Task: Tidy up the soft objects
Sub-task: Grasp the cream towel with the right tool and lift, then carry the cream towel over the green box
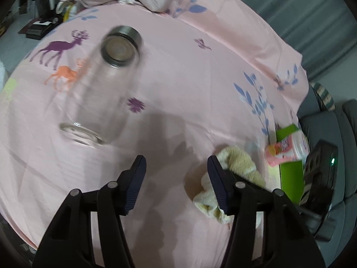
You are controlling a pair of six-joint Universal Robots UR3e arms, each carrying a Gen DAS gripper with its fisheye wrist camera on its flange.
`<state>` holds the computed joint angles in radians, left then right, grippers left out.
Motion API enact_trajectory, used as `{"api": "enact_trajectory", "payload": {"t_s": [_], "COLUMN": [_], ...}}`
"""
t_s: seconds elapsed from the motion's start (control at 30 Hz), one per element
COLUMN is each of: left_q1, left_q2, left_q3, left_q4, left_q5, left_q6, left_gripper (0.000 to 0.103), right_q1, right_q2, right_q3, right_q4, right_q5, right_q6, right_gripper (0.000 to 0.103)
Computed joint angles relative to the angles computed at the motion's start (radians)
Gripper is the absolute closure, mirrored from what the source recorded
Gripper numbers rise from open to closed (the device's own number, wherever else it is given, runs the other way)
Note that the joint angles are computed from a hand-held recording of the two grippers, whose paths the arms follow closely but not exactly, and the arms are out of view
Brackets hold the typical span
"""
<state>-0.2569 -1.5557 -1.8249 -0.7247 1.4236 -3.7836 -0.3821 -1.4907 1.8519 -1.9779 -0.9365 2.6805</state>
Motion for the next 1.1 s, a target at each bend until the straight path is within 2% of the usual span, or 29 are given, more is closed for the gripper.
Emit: {"api": "enact_trajectory", "payload": {"t_s": [0.07,0.17,0.3,0.5,0.63,0.77,0.97,1.1], "left_q1": [-0.008,-0.009,-0.029,-0.114,-0.135,-0.180,-0.180,-0.195], "left_q2": [-0.021,-0.045,-0.068,-0.181,-0.254,-0.285,-0.302,-0.324], "left_q3": [0.009,0.011,0.011,0.076,0.100,0.144,0.127,0.137], "left_q4": [0.001,0.013,0.056,0.085,0.121,0.117,0.188,0.217], "left_q5": [-0.032,-0.104,-0.155,-0.130,-0.158,-0.082,-0.086,-0.079], "left_q6": [0.012,0.037,0.066,0.063,0.051,0.065,0.046,0.041], "left_gripper": [0.048,0.048,0.048,0.048,0.045,0.044,0.044,0.046], "right_q1": [-0.011,-0.028,-0.058,-0.089,-0.114,-0.185,-0.294,-0.264], "right_q2": [-0.011,-0.016,-0.005,-0.010,-0.051,-0.103,-0.188,-0.127], "right_q3": [0.020,0.025,0.012,-0.003,0.007,0.023,0.039,-0.005], "right_q4": [-0.023,-0.038,-0.028,0.011,0.016,0.017,0.128,0.224], "right_q5": [-0.004,-0.007,-0.006,-0.013,-0.032,-0.018,0.051,0.053], "right_q6": [0.012,0.021,0.021,-0.010,-0.038,-0.056,-0.151,-0.201], "right_gripper": [0.044,0.038,0.036,0.036,0.036,0.036,0.036,0.036]}}
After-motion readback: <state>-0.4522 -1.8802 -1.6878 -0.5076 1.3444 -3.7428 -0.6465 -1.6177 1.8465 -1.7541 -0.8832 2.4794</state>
